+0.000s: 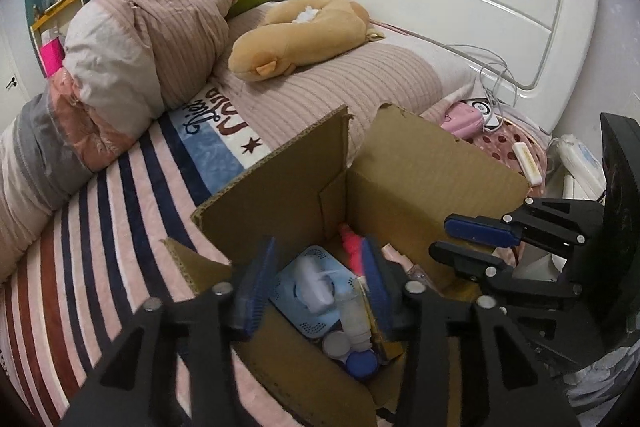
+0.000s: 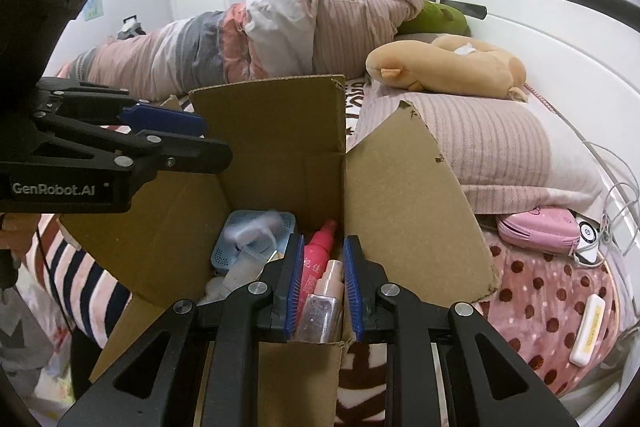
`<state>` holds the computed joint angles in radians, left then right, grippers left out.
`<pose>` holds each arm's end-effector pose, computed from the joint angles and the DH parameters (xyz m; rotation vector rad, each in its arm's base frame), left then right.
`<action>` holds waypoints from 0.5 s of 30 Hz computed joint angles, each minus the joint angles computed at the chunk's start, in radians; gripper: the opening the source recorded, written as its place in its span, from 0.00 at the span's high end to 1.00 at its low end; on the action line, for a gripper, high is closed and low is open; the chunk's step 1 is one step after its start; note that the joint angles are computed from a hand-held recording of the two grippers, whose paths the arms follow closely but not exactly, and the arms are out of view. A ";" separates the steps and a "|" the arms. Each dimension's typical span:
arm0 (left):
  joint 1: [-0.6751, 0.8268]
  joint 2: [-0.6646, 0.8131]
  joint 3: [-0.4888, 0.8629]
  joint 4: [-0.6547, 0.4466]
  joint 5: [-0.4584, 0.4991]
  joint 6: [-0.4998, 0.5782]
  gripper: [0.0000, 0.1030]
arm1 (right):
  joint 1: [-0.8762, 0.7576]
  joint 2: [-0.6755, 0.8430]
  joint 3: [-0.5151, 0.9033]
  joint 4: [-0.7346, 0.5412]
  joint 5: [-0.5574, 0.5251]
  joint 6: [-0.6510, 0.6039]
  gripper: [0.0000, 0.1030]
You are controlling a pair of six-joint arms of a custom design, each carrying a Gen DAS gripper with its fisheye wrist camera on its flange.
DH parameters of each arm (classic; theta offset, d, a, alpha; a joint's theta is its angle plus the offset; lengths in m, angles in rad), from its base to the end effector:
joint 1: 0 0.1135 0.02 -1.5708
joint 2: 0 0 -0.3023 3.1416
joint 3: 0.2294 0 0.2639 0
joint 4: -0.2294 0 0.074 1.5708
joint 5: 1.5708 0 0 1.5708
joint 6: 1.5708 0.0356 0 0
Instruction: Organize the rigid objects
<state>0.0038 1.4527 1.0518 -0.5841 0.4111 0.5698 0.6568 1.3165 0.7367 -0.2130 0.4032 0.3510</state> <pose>0.3034 -0.0131 0.2798 0.8340 2.3149 -0.2816 0.2198 0.1518 0.2395 -0.1583 2.2801 0.0431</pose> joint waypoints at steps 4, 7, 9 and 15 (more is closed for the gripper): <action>0.045 -0.034 -0.012 0.004 0.040 -0.009 0.37 | 0.004 0.003 0.004 -0.004 0.002 0.002 0.79; 0.100 -0.082 -0.032 0.019 0.082 -0.025 0.22 | 0.020 0.006 0.016 -0.008 0.007 -0.003 0.74; 0.147 -0.120 -0.046 0.029 0.111 -0.039 0.16 | 0.030 0.005 0.027 -0.007 0.008 -0.017 0.69; 0.315 -0.240 -0.103 0.085 0.196 -0.110 0.01 | 0.057 -0.017 0.077 0.020 -0.011 -0.096 0.46</action>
<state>0.3187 1.2124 0.9485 -0.4990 0.6075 0.4598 0.7137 1.2992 0.8132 -0.1932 0.3921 0.2551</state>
